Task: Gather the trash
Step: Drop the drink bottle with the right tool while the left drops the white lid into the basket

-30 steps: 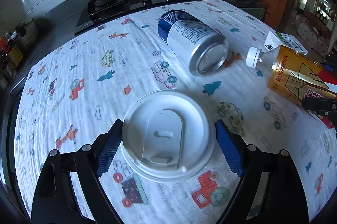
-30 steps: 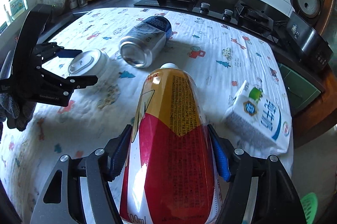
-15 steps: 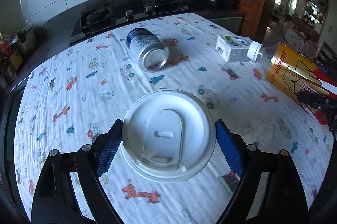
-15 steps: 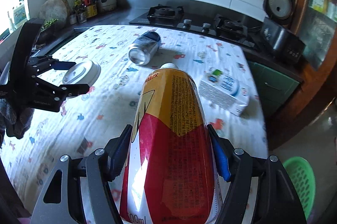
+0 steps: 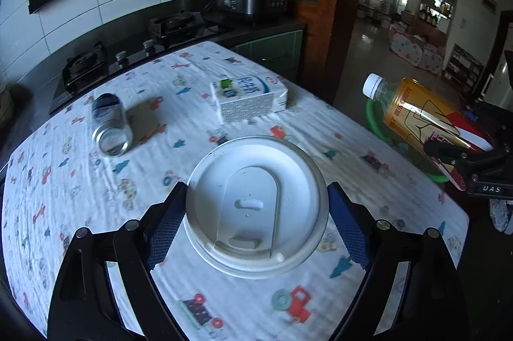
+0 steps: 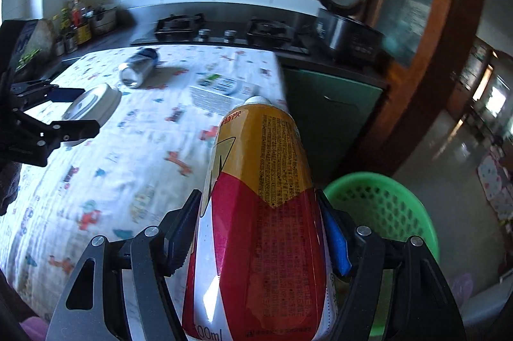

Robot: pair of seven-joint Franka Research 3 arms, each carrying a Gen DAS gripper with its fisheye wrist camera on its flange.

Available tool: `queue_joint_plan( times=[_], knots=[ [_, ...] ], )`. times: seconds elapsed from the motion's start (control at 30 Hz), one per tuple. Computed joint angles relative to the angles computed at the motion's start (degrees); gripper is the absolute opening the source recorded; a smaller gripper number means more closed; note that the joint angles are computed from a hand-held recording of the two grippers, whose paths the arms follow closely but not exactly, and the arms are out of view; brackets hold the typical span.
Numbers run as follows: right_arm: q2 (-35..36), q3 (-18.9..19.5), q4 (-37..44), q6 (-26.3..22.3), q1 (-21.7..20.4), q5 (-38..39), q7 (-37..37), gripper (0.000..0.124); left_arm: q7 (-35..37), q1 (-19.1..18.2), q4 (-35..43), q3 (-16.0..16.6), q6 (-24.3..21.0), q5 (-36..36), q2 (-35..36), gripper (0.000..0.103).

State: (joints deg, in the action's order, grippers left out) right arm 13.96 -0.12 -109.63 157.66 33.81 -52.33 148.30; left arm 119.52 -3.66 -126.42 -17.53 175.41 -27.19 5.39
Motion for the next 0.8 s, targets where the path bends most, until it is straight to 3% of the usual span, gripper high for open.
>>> queue_joint_plan(
  times=[0.1,0.33,0.53,0.8],
  knots=[
    [-3.3,-1.08,-4.45,-0.4,-1.27,-2.24,3.8,0.067,-3.29,-1.93,2.0,-0.53,-0.38,3.35,1.48,0.085],
    [-7.62,-0.06,-11.74,-0.94,-8.53,-2.18,7.22,0.067,-12.03,-4.69,8.54,-2.02,-1.95,13.18,6.47,0.085],
    [-6.95,-0.59,-14.48,1.85,-13.49,1.56,7.51,0.067,-18.79,-6.82,15.05,-2.44,-4.45,21.46,11.4,0.085],
    [-3.67,-3.29,-15.12,4.73,-15.03,5.21,7.33,0.067,-23.75,-9.83,23.21,-2.95,-8.43,28.51,17.67,0.085]
  ],
)
